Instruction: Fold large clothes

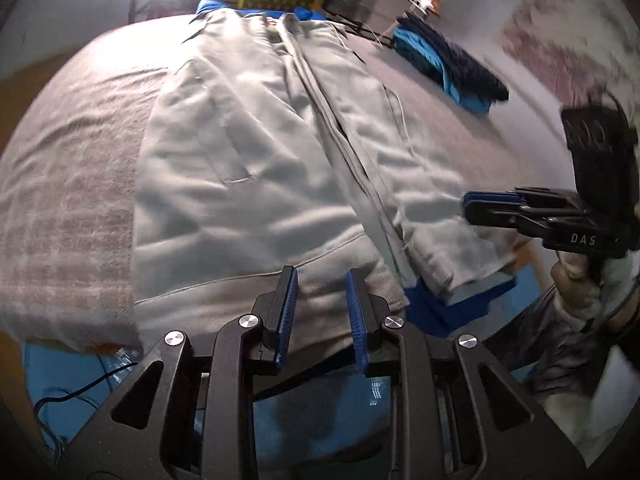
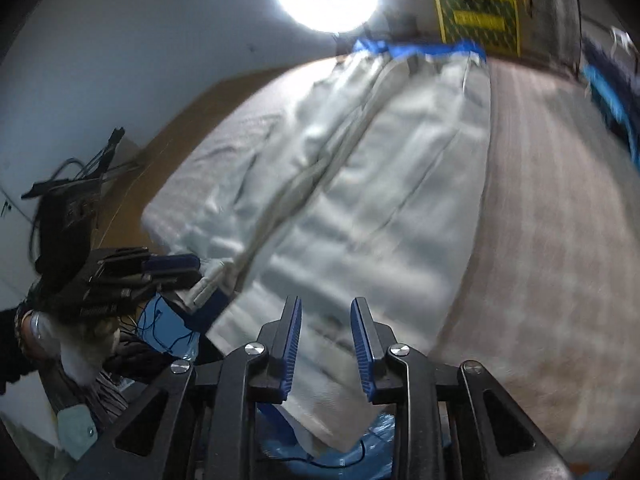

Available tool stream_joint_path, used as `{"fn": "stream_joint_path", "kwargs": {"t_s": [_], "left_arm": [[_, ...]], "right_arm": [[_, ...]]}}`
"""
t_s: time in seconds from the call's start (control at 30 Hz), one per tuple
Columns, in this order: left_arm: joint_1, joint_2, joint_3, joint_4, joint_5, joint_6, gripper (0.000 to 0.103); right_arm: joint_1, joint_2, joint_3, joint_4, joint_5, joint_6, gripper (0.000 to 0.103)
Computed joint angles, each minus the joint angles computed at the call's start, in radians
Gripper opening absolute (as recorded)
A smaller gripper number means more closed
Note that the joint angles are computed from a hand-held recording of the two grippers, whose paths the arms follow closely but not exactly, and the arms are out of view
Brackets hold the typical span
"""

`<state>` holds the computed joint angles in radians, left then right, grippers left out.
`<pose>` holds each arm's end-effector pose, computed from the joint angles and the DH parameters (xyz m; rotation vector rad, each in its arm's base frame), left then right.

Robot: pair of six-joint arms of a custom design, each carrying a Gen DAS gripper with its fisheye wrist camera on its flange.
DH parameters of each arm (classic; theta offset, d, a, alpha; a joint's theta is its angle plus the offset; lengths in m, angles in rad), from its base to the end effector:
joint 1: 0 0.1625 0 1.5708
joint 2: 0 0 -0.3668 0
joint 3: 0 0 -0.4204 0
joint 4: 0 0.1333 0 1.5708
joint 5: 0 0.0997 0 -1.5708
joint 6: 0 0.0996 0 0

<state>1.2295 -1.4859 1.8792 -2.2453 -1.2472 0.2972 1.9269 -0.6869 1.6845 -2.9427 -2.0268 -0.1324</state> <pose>-0.0258 -0.5654 0.3038 0.8166 2.6764 -0.4059 0.3059 -0.5659 -0.0049 0.5328 -2.6238 0.5726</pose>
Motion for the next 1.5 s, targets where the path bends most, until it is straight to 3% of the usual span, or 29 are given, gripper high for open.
{"fn": "stream_joint_path", "kwargs": {"t_s": [0.1, 0.2, 0.33, 0.43, 0.47, 0.6, 0.7, 0.77, 0.8, 0.83, 0.9, 0.97, 1.07, 1.17, 1.23, 1.4, 1.43, 1.5], "left_arm": [[-0.018, -0.005, 0.038, -0.049, 0.031, 0.050, 0.023], [-0.030, -0.014, 0.053, -0.060, 0.050, 0.086, 0.023], [-0.029, -0.023, 0.018, 0.005, 0.016, 0.096, 0.023], [-0.022, -0.036, -0.005, 0.004, -0.005, 0.086, 0.023], [-0.020, -0.038, -0.013, 0.001, -0.007, 0.086, 0.023], [-0.017, -0.036, -0.046, -0.027, 0.002, 0.084, 0.023], [-0.013, -0.038, -0.067, -0.056, 0.005, 0.086, 0.023], [-0.011, -0.039, -0.078, -0.075, 0.012, 0.097, 0.023], [-0.011, -0.040, -0.081, -0.083, 0.018, 0.100, 0.023], [-0.009, -0.042, -0.085, -0.088, 0.019, 0.099, 0.023], [0.001, -0.041, -0.100, -0.085, 0.007, 0.085, 0.023], [0.013, -0.037, -0.112, -0.071, -0.010, 0.061, 0.023], [0.027, -0.019, -0.128, -0.022, -0.032, 0.016, 0.023], [0.024, -0.006, -0.122, 0.007, -0.031, 0.029, 0.023], [0.023, 0.003, -0.116, 0.035, -0.032, 0.032, 0.023], [0.027, 0.041, -0.091, 0.123, 0.006, 0.025, 0.023], [0.021, 0.033, -0.074, 0.097, 0.019, 0.048, 0.023], [0.005, 0.015, -0.076, 0.129, 0.021, 0.079, 0.023]], "right_arm": [[-0.006, 0.064, -0.034, 0.015, 0.018, -0.004, 0.026], [0.032, 0.121, -0.073, -0.009, -0.071, -0.107, 0.026], [0.029, 0.057, -0.026, -0.014, -0.011, -0.089, 0.027], [0.037, -0.007, 0.032, -0.043, 0.030, -0.069, 0.054], [0.045, -0.020, 0.049, -0.057, 0.041, -0.086, 0.057], [0.088, 0.039, 0.011, -0.042, 0.004, -0.149, 0.057], [0.131, 0.143, -0.058, -0.037, -0.151, -0.242, 0.053], [0.145, 0.214, -0.118, -0.041, -0.259, -0.286, 0.024], [0.144, 0.227, -0.129, -0.035, -0.277, -0.292, 0.021], [0.141, 0.225, -0.128, -0.042, -0.257, -0.285, 0.009], [0.145, 0.204, -0.117, -0.047, -0.246, -0.261, 0.003], [0.154, 0.166, -0.098, -0.072, -0.173, -0.252, 0.003], [0.145, 0.174, -0.119, -0.054, -0.145, -0.264, 0.003], [0.123, 0.218, -0.148, 0.022, -0.176, -0.255, 0.003], [0.125, 0.239, -0.146, 0.006, -0.211, -0.303, 0.003], [0.116, 0.174, -0.091, 0.081, -0.175, -0.266, 0.002], [0.116, 0.158, -0.076, 0.099, -0.167, -0.258, 0.003], [0.112, 0.102, -0.024, 0.091, -0.126, -0.235, 0.025]]}}
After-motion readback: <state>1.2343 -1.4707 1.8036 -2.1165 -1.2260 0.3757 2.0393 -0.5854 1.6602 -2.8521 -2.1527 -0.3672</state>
